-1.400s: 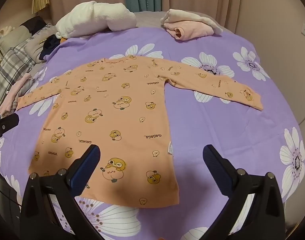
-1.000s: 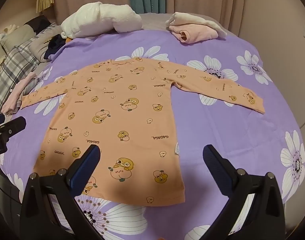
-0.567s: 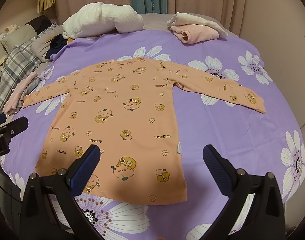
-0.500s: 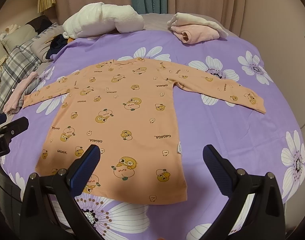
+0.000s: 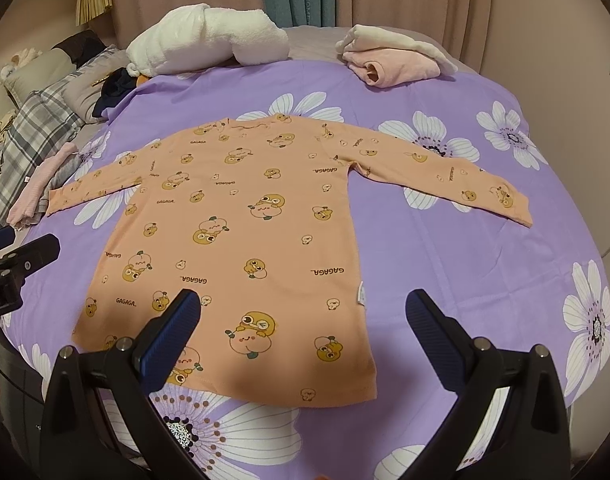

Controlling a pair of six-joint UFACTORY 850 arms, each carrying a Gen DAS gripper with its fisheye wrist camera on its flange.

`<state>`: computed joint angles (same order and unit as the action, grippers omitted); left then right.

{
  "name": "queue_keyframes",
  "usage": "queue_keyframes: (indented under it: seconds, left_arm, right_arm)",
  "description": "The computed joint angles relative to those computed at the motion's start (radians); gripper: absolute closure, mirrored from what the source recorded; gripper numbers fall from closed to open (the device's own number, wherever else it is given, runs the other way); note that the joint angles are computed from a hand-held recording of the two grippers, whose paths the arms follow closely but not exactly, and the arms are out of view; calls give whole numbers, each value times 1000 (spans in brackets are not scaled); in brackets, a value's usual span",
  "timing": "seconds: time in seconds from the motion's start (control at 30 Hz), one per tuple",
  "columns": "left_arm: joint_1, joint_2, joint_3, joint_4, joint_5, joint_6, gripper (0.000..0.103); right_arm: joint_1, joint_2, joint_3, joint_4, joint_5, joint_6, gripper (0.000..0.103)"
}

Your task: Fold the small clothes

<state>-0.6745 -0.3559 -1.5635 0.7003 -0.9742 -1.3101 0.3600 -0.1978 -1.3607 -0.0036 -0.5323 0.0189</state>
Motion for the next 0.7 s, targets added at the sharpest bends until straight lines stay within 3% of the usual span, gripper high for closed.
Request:
queue_keyframes:
  seconds: [0.7]
  left_arm:
    - [1,-1,6,-5,7,2,0]
  right_arm:
    - [2,1,4,-2,0,4,0]
